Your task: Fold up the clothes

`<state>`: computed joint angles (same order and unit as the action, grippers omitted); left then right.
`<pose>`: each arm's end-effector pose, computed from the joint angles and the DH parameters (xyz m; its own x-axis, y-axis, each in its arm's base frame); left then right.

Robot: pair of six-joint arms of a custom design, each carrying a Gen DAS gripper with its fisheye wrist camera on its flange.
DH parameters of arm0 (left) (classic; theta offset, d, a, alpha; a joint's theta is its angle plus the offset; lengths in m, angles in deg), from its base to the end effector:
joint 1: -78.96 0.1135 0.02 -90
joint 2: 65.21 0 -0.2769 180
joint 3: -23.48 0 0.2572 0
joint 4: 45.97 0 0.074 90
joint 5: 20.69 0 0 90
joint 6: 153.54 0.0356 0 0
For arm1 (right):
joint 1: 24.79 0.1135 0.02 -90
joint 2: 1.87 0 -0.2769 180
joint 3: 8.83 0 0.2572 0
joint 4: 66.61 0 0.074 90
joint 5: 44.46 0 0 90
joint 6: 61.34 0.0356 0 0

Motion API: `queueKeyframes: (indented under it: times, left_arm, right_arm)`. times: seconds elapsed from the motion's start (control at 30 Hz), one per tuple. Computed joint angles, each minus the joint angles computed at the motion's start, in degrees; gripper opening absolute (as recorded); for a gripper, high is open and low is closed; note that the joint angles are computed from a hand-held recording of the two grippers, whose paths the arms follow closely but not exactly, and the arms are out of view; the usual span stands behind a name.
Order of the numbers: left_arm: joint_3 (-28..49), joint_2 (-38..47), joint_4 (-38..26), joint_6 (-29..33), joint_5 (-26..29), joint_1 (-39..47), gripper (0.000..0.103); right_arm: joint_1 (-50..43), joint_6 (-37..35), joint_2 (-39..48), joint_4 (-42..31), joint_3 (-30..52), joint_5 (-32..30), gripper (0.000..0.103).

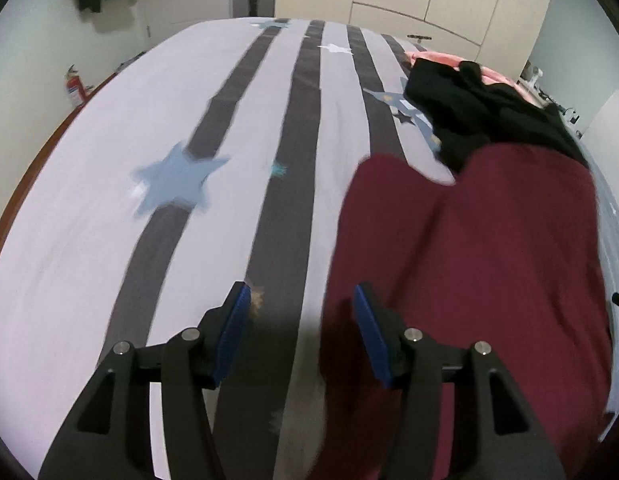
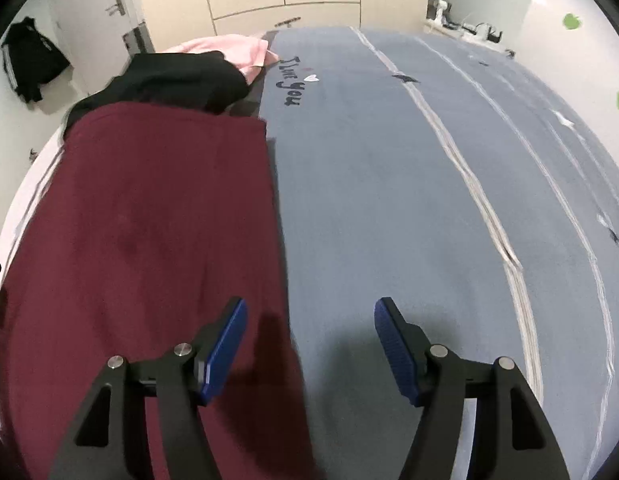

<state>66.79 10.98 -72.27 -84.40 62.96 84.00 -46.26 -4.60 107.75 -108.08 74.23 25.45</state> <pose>0.2247 0.0238 0.1488 -0.7482 -0.4213 -0.5126 -0.4390 0.8936 -0.0937 0.3611 -0.1289 0.1597 -0.8446 -0.2213 -0.4875 -0.2859 0.9563 0.0612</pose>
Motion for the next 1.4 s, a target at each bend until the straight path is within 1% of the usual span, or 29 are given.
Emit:
queueKeyframes:
  times: [0.07,0.1,0.17,0.2,0.23,0.27,0.37,0.43,0.47,0.5,0.53,0.57,0.6,0.63,0.67,0.73,0.8,0.87,0.9,1.0,1.07,1.13,1.17,1.2,1.23,1.27,1.3,1.37,1.4]
  left_arm:
    - [4.56,6.42,1.29,0.07,0.32,0.09,0.051]
    - [6.06,10.62,5.27,2.66,2.52,1.89,0.051]
    - [8.05,12.55,3.88,2.33,1.51,-0.08,0.051]
    - [9.03,15.26,5.78,4.54,1.69,-0.65,0.051]
    - [10.61,16.64,4.61,4.94,0.16,-2.23,0.051]
    - [12.28,18.04,3.32,5.33,-1.33,-3.77,0.051]
    - [13.58,21.47,5.18,7.13,-2.10,-5.02,0.051]
    - [14.75,23.20,5.18,7.33,-1.41,-4.78,0.042]
    - [15.59,23.38,4.19,7.64,-1.99,-4.92,0.027]
    - [16.44,23.57,3.21,7.92,-2.56,-5.06,0.010]
    - [17.28,23.76,2.25,8.21,-3.15,-5.20,0.005]
    - [18.16,23.55,1.13,8.57,-2.70,-4.65,0.004]
    - [17.37,21.27,0.88,9.03,-2.88,-4.43,0.004]
    - [16.62,18.97,0.60,9.50,-3.06,-4.21,0.004]
    - [16.01,16.70,0.19,10.00,-3.21,-3.97,0.002]
    - [13.70,9.57,0.71,10.07,-5.23,-2.15,0.002]
    - [12.56,5.40,-0.56,11.37,-3.61,1.46,0.002]
    - [12.94,7.09,-1.74,15.36,-6.21,0.84,0.002]
    - [12.81,8.35,-0.85,15.45,-7.32,0.37,0.002]
    - [13.11,13.42,2.22,11.45,-7.35,0.27,0.002]
    - [14.20,18.29,3.50,10.61,-10.84,-1.41,0.004]
    - [16.40,22.38,0.60,9.35,-15.23,-2.62,0.008]
    - [18.02,24.25,-1.76,8.41,-13.88,-1.73,0.011]
    - [18.27,24.01,-2.74,7.62,-11.81,-0.63,0.011]
    - [17.52,22.61,-2.40,7.25,-10.35,0.27,0.012]
    - [15.76,19.63,-1.23,7.18,-9.39,1.27,0.014]
    - [14.32,16.83,-0.69,7.55,-9.69,1.83,0.017]
    - [11.85,11.08,-0.40,8.23,-10.17,3.07,0.023]
    - [10.26,6.47,-1.50,8.43,-9.83,4.00,0.025]
  right_arm:
    - [2.44,3.39,5.63,-0.66,6.85,0.11,0.062]
    - [2.51,4.19,9.03,-2.25,11.54,-1.10,0.062]
    - [3.17,5.49,12.18,-3.26,15.16,-2.29,0.062]
    - [3.87,5.58,13.96,-3.79,17.01,-2.47,0.062]
    - [4.69,5.37,16.09,-4.57,19.33,-2.51,0.062]
    - [5.49,4.93,17.32,-4.80,20.37,-2.21,0.062]
    - [7.05,2.98,17.64,-2.60,19.14,-1.25,0.062]
    - [7.28,2.50,18.10,-2.72,19.43,-1.25,0.062]
    - [7.23,2.47,18.44,-3.89,20.29,-1.82,0.061]
    - [7.29,2.44,18.94,-5.47,21.65,-2.48,0.044]
    - [7.60,1.81,19.25,-6.61,22.74,-2.79,0.032]
    - [8.10,1.23,18.92,-6.80,23.04,-2.20,0.009]
    - [8.63,0.81,18.35,-6.68,23.09,-1.24,0.004]
    - [9.16,0.38,17.78,-6.56,23.12,-0.27,0.002]
    - [9.10,0.28,16.52,-5.59,22.42,-0.12,0.002]
    - [8.35,0.46,13.42,-2.87,20.48,-0.70,0.002]
    - [7.27,1.93,12.63,-1.43,21.03,-1.41,0.002]
    - [6.99,0.97,13.50,-2.49,22.57,-0.86,0.002]
    - [7.33,-0.68,13.23,-2.09,21.72,0.33,0.002]
    - [8.19,-1.59,12.88,0.25,18.77,3.54,0.002]
    - [8.65,-1.12,14.01,0.94,18.17,5.60,0.003]
    - [10.17,-0.80,16.91,1.08,19.98,10.94,0.003]
    - [10.51,-0.83,18.34,0.72,21.20,12.56,0.008]
    - [9.99,-0.72,18.46,0.58,21.42,12.26,0.011]
    - [9.16,-0.47,18.00,0.61,21.17,11.31,0.015]
    - [8.45,-0.26,17.57,0.57,21.03,10.55,0.024]
    - [7.51,-0.27,16.76,0.73,20.62,9.88,0.027]
    - [5.24,-0.86,14.22,0.93,19.08,8.16,0.027]
    - [4.03,-1.57,12.38,0.67,17.87,6.95,0.027]
